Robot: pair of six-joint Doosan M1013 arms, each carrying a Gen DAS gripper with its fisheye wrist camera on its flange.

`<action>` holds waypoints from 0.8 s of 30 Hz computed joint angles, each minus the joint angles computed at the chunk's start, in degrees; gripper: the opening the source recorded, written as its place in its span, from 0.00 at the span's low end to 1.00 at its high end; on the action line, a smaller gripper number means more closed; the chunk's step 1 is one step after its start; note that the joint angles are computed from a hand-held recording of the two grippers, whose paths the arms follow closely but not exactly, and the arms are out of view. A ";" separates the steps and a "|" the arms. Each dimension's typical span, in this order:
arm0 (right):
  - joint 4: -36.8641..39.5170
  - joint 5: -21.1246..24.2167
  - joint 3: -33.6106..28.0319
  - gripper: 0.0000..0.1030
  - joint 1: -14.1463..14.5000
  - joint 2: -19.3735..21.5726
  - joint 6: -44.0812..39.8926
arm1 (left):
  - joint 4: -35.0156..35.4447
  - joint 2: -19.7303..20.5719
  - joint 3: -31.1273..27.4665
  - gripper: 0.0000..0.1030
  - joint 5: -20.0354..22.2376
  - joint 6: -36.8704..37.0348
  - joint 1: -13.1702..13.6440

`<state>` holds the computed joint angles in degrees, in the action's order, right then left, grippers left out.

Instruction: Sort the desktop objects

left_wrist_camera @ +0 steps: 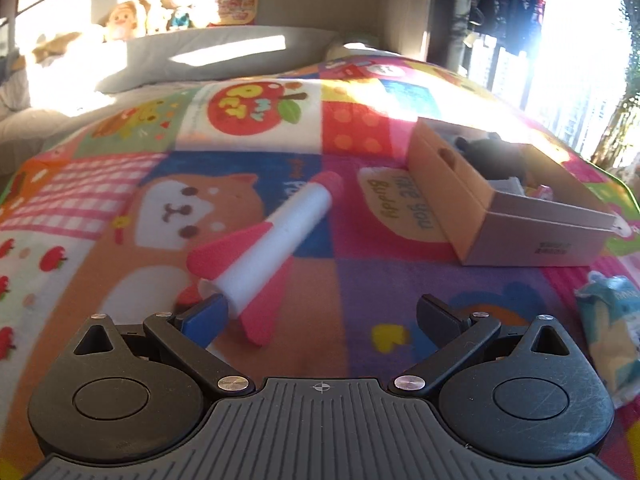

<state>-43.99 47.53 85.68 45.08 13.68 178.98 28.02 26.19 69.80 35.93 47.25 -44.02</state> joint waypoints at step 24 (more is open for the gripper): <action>20.03 12.13 -39.94 0.41 -12.91 22.35 -21.72 | 9.32 -2.60 5.87 1.00 -10.68 -13.17 -0.89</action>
<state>-23.96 59.66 45.74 32.17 36.03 157.26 37.34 23.59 75.67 25.24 34.08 -44.92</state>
